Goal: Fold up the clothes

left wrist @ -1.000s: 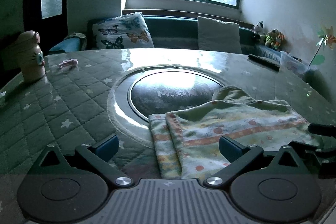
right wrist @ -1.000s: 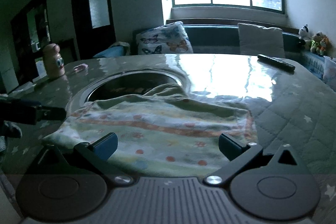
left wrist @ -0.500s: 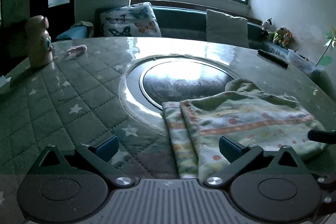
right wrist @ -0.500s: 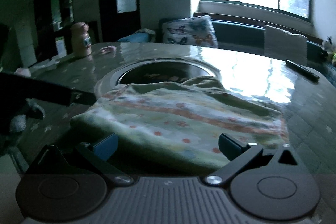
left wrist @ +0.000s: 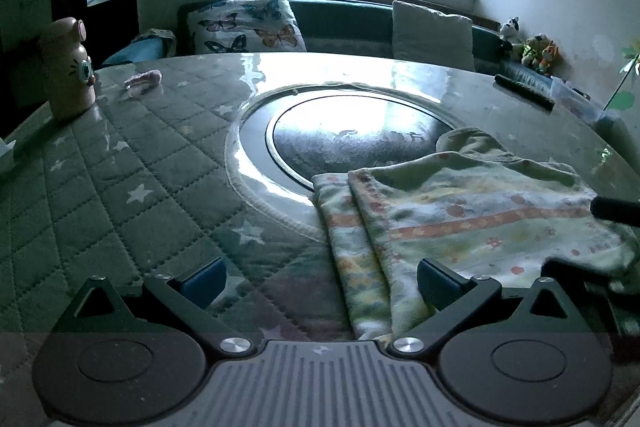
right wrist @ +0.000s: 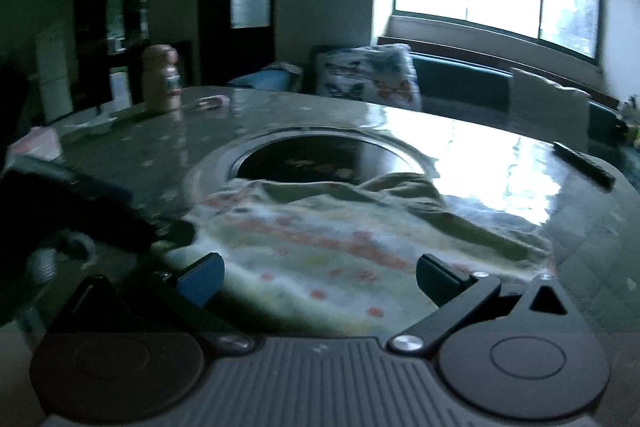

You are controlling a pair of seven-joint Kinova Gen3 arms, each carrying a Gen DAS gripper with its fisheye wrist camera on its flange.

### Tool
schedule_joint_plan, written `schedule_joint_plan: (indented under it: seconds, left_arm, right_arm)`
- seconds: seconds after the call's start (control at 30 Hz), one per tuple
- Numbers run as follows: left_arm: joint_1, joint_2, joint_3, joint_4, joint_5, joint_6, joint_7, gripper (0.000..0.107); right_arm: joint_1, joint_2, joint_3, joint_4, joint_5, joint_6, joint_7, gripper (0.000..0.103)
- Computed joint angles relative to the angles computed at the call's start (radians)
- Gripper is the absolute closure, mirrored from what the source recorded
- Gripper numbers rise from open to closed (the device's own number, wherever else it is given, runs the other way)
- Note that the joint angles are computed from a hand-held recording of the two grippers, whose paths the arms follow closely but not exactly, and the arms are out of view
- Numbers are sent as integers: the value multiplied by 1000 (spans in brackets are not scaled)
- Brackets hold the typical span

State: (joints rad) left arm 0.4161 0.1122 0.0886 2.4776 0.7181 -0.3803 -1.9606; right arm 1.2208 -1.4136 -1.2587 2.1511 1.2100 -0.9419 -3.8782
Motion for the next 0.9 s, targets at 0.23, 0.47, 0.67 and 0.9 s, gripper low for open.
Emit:
schedule_joint_plan:
  seconds: [0.23,0.47,0.67,0.9]
  left_arm:
    - [-9,1,-2,2,-20,6,18,4]
    - [-4,-18,14,5,-27,-1,28,4]
    - [40,1,22,-5,48,-23,-56,4]
    - [54,17,16,1,65,-32,-67,4]
  right_arm:
    - [41,-76,14,-59,77,-20,-92,0]
    - [33,-146,59,-45,7,-96,-49,0]
    - [18,-149,70,-12,-24,-112,-17,0]
    - [-14,-136,66,32,64,-18,-119,0]
